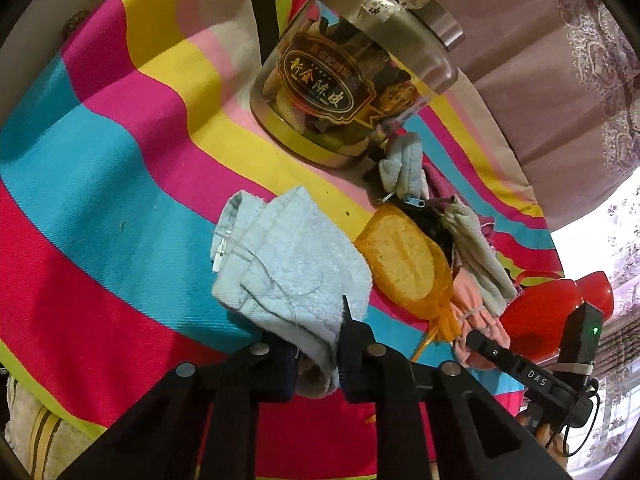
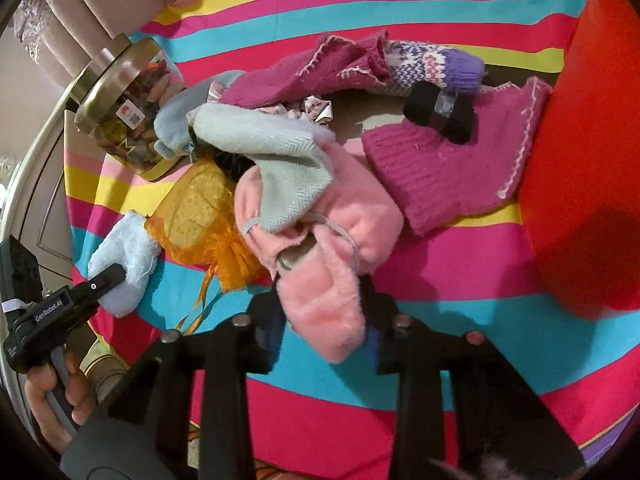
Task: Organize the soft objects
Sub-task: 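Grasp the pink fluffy towel with right tool while left grasps light blue towel, then carry both towels to the box and open both tools inside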
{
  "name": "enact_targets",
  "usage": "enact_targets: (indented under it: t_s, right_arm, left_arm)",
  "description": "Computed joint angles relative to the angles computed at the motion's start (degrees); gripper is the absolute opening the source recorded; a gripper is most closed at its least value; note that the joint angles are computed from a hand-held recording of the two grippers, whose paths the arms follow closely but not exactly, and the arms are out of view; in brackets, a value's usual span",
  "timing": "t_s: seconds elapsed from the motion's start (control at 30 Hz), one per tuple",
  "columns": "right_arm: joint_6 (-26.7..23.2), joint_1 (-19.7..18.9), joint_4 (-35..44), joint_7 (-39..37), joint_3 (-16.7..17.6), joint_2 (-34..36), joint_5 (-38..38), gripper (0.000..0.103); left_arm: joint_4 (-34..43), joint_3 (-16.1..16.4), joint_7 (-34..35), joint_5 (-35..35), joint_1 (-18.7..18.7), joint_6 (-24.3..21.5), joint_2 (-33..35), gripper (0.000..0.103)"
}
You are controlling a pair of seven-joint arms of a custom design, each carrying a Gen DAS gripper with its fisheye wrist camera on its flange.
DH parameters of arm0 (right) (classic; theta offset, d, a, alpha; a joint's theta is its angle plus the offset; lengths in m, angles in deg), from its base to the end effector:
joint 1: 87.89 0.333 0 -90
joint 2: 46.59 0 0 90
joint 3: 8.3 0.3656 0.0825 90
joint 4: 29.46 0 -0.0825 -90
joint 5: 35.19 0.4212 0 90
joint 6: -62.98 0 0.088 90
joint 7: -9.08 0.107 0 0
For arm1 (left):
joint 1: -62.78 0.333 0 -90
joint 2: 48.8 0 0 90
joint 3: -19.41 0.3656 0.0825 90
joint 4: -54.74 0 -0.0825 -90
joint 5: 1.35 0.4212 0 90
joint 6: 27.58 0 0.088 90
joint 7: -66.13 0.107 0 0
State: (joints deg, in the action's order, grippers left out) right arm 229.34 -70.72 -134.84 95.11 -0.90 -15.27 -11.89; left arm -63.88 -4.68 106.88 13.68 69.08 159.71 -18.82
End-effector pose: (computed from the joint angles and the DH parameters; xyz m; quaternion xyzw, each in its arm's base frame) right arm 0.6831 0.2733 0.3009 -0.7093 0.6479 -0.0374 0.2752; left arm 0.6472 -0.2079 0.2940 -0.7775 0.5132 -0.3632 0.0161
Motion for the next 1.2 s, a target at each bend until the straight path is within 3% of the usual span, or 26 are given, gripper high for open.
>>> enact_targets:
  t_s: [0.2, 0.4, 0.57, 0.7, 0.83, 0.9, 1.0, 1.07, 1.13, 1.2]
  right_arm:
    - [2.27, -1.33, -5.36, -1.55, 1.29, -4.08, 1.57, 0.028]
    - [5.90, -7.87, -13.54, -9.61, 7.29, -10.28, 10.33, 0.028]
    - [8.05, -10.49, -19.08, -16.60, 9.88, -14.97, 18.91, 0.028]
    - [9.41, -12.21, -23.78, -23.45, 11.08, -19.63, 28.21, 0.028]
    - [10.94, -11.22, -28.97, -26.49, 8.68, -25.00, 32.97, 0.028]
    - [12.62, -9.26, -32.77, -22.00, 5.30, -28.18, 28.43, 0.028]
    - [14.34, -8.43, -39.15, -9.10, 0.97, -33.00, 14.70, 0.028]
    - [14.47, -10.65, -42.50, -2.35, 0.81, -35.72, 7.17, 0.028]
    - [14.03, -15.90, -45.77, 5.24, 3.44, -38.50, -1.40, 0.028]
    - [13.54, -17.24, -47.93, 8.20, 3.38, -40.35, -4.44, 0.028]
  left_arm:
    - [-2.19, 4.18, -1.20, 0.20, -3.79, 3.38, -2.57, 0.015]
    - [-4.84, 9.88, -2.37, 0.22, -9.76, 5.93, -6.13, 0.015]
    - [-5.98, 12.80, -2.36, -0.48, -13.56, 6.75, -7.93, 0.015]
    - [-6.99, 13.64, -1.91, -0.80, -15.38, 7.49, -9.49, 0.015]
    - [-7.37, 11.82, -1.98, 0.50, -14.65, 8.08, -10.50, 0.015]
    - [-7.19, 10.48, -2.19, 1.66, -14.01, 8.36, -10.86, 0.015]
    - [-6.41, 8.80, -2.51, 3.54, -13.30, 8.48, -10.96, 0.015]
    - [-5.66, 7.26, -2.92, 5.08, -12.69, 8.55, -10.80, 0.015]
    - [-4.84, 5.40, -3.51, 6.91, -11.78, 8.35, -10.53, 0.015]
    - [-3.52, 2.82, -4.05, 9.32, -10.56, 7.83, -9.81, 0.015]
